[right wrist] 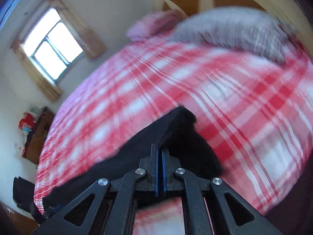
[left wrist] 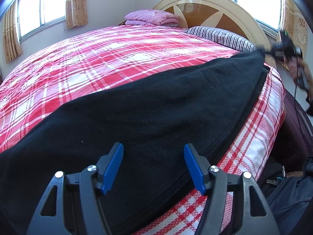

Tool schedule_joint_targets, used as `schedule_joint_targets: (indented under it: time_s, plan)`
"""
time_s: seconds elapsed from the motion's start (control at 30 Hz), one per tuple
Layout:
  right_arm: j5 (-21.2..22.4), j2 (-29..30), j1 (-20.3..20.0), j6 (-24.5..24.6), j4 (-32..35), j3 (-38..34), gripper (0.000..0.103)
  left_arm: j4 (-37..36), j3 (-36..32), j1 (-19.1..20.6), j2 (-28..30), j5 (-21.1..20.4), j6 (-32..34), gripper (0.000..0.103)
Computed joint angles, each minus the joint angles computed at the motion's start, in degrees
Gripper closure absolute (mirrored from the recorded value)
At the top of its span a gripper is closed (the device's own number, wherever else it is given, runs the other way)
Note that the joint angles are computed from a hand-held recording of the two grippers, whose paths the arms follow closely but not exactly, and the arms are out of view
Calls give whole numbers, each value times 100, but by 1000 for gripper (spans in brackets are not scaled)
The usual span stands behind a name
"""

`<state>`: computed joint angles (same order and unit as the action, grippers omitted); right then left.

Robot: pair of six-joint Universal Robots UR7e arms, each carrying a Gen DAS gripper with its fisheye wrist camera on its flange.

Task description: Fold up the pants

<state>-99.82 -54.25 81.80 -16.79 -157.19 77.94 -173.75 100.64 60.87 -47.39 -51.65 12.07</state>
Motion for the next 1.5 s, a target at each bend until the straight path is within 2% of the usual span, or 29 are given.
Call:
schedule_joint_targets:
  time_s: [0.1, 0.17, 0.23, 0.27, 0.37, 0.47, 0.6, 0.7, 0.8, 0.87, 0.93, 1.0, 1.07, 1.17, 1.27, 1.33, 1.4, 1.43, 1.5]
  plan:
    - [93, -111, -246, 42, 39, 219, 100, 47, -18, -18, 22, 58, 23, 35]
    - [258, -146, -307, 88, 17, 240, 95, 144, -47, -36, 34, 87, 40, 31]
    - [201, -169, -277, 174, -60, 223, 78, 213, -73, -64, 57, 180, 43, 31]
    - [332, -184, -297, 226, -162, 205, 75, 227, -72, -65, 51, 181, 22, 31]
    - [185, -234, -310, 685, -293, 180, 73, 184, -43, -49, 28, 142, 5, 31]
    - [-102, -360, -382, 1274, -65, 232, 73, 92, -6, -36, 22, 114, 49, 31]
    - [-354, -382, -307, 819, -306, 435, 73, 5, 24, -31, 36, 68, 107, 27]
    - [-94, -286, -347, 823, -222, 336, 73, 86, -17, -48, 54, 118, 111, 26]
    - [-276, -29, -263, 698, -217, 57, 98, 92, -18, -33, 37, 65, 84, 26]
    - [-278, -79, -235, 700, -280, 121, 99, 99, -11, -37, 33, 67, 93, 26]
    - [-401, -303, -162, 462, -678, 467, 99, 102, -14, -28, 28, 41, 102, 26]
    - [-582, -439, -157, 462, -744, 646, 99, 74, -12, -22, 35, 25, 129, 26]
    - [-818, -331, -175, 266, -594, 537, 98, 91, -27, -26, 47, 30, 163, 25]
    - [-601, -278, -286, 496, -487, 387, 92, 287, -58, -26, 13, 16, 188, 25]
    - [-914, -282, -202, 539, -1081, 423, 76, 373, -14, -24, -52, -10, 193, 25]
    - [-864, -388, -125, 345, -1348, 572, 76, 285, 59, -76, -50, 123, 317, 25]
    - [-456, -549, -101, 273, -953, 703, 76, 46, 171, -157, -17, 283, 525, 25]
    - [-229, -614, -95, 277, -552, 732, 75, -55, 208, -172, -15, 303, 592, 25]
    - [-171, -620, -29, 287, -115, 776, 75, -162, 285, -189, -33, 132, 713, 25]
